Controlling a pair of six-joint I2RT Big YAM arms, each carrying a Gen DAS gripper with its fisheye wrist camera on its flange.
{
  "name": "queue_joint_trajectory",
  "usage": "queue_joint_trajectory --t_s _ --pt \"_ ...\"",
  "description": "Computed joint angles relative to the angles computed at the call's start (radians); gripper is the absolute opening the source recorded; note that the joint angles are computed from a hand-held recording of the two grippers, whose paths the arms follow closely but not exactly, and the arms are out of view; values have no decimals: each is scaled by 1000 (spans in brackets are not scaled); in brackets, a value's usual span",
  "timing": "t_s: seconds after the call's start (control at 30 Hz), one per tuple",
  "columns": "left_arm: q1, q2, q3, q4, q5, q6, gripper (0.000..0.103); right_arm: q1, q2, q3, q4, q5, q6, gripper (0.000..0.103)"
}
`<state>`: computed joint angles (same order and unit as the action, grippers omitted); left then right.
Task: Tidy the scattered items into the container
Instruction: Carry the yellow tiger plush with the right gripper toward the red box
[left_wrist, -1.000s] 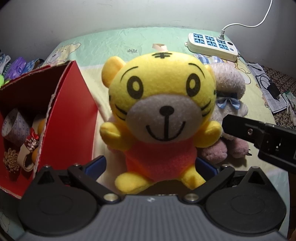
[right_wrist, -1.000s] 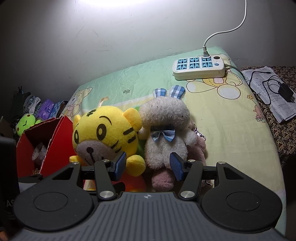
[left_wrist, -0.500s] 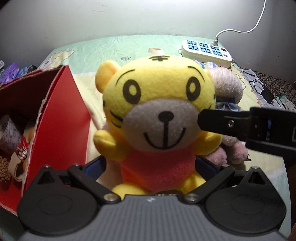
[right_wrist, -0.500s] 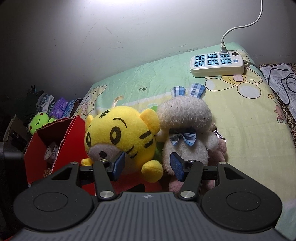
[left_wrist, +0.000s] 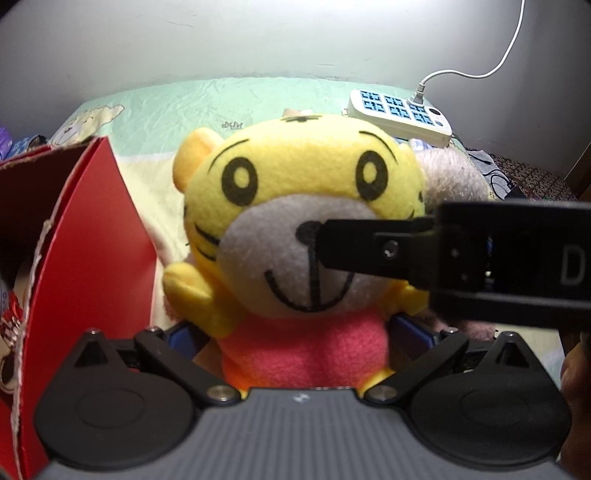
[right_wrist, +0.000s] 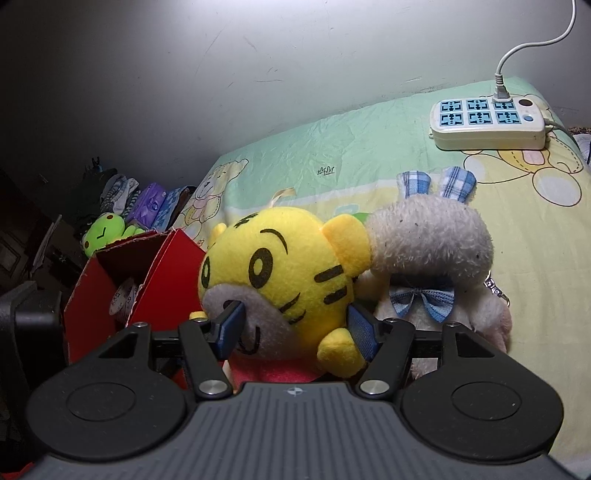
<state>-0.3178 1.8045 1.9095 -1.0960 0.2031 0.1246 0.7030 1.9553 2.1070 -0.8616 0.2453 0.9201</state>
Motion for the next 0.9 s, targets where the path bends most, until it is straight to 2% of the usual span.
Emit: queue_joint_trajectory --t_s 0.13,0.17,0.3,0.47,0.63,0.8,0.9 --pt "-2 -9 -18 25 0 23 101 -10 -15 -45 62 -31 31 65" --pt "-2 -12 -22 27 3 28 101 -9 -21 -57 77 -35 33 60" --pt "-1 -29 -40 38 18 38 101 1 -35 -74 98 -28 -2 51" --pt "4 -61 -68 52 44 40 101 11 -68 -119 135 -14 -21 45" --pt "4 -107 -98 73 73 44 101 34 -106 -150 161 39 -51 45" --pt "6 -168 -123 130 85 38 101 57 -133 -140 186 105 -114 45" --pt "23 -196 -124 166 87 27 101 66 -125 -110 226 122 -163 45"
